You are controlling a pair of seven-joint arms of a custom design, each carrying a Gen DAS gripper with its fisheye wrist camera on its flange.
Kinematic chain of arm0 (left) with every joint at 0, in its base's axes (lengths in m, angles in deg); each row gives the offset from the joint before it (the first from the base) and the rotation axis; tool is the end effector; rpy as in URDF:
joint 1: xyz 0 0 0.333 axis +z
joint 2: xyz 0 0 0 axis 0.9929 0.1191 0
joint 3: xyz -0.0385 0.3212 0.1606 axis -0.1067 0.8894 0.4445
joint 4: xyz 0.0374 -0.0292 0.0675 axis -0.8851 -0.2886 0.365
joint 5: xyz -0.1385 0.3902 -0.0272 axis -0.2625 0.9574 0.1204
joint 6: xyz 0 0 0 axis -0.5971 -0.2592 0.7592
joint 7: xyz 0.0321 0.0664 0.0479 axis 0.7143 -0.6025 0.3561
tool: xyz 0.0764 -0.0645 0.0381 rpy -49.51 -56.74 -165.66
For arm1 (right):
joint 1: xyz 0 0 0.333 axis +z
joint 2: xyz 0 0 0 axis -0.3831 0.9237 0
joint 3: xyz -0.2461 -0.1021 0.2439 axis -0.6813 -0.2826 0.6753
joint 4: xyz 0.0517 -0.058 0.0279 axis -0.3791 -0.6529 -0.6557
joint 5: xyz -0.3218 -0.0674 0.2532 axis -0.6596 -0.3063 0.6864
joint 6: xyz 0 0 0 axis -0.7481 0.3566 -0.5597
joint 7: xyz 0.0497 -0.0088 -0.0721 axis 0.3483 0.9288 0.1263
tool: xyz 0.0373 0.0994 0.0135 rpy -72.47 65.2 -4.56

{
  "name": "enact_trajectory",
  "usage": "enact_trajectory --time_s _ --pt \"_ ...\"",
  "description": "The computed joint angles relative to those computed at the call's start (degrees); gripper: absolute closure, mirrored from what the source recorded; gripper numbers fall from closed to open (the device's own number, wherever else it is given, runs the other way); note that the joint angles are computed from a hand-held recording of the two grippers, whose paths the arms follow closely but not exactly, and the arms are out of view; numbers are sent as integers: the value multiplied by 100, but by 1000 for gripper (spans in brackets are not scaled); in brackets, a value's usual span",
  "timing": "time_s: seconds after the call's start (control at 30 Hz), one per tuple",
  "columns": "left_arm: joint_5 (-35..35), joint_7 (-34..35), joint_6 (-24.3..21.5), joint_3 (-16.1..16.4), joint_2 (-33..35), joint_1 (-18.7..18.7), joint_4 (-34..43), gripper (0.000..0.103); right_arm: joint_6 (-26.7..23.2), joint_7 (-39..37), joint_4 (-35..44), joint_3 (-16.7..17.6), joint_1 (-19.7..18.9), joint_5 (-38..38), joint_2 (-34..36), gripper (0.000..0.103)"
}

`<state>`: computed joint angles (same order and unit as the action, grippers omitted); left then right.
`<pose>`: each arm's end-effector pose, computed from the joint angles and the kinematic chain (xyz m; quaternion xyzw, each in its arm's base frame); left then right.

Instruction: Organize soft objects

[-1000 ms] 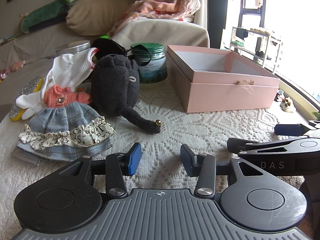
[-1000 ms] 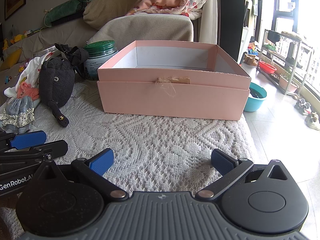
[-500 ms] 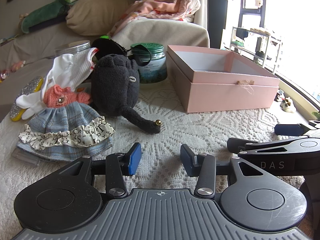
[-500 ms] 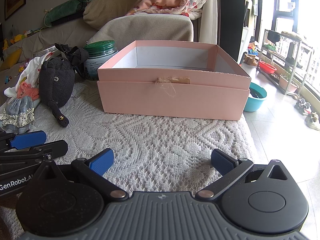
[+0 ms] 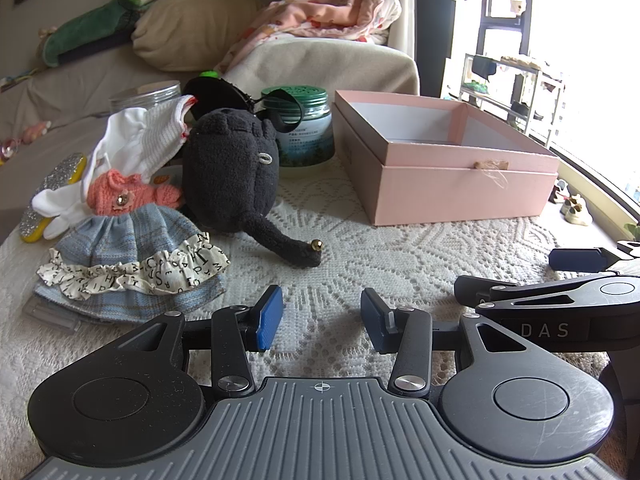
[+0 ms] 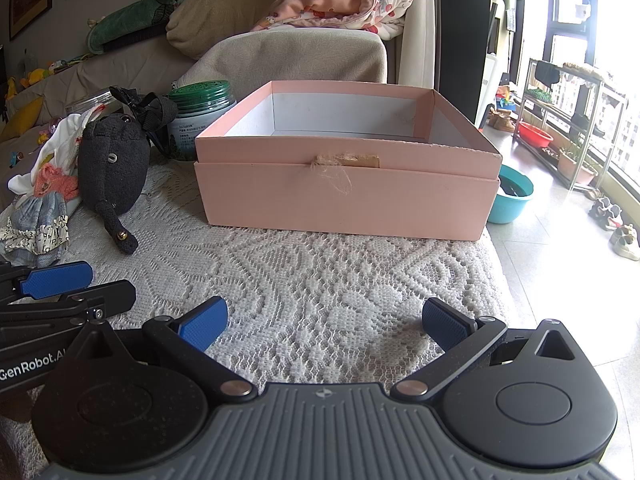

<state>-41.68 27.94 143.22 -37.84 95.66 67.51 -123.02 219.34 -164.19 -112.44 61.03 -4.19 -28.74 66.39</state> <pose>0.6772 -0.3176 0.3827 -0.4566 0.7663 -0.3972 0.2155 0.6071 0.2174 0.3355 -0.5337 0.7153 -0.3581 0.2744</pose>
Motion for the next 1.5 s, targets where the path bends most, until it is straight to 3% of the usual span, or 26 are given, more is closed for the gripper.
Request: enact_trajectory --time_s 1.13,1.23,1.43,1.5 --pt "38 4 -12 -23 -3 29 -5 55 66 35 -55 -5 -32 -72 -41 0" --pt "110 126 -21 -336 6 316 -44 55 369 -377 -38 1 -155 182 -51 0" --pt "181 503 -323 -1491 150 1390 12 55 708 -1136 -137 -90 -198 723 -146 0" --pt "134 659 -502 -1542 97 1485 9 62 733 -1226 -178 -97 -181 786 -169 0"
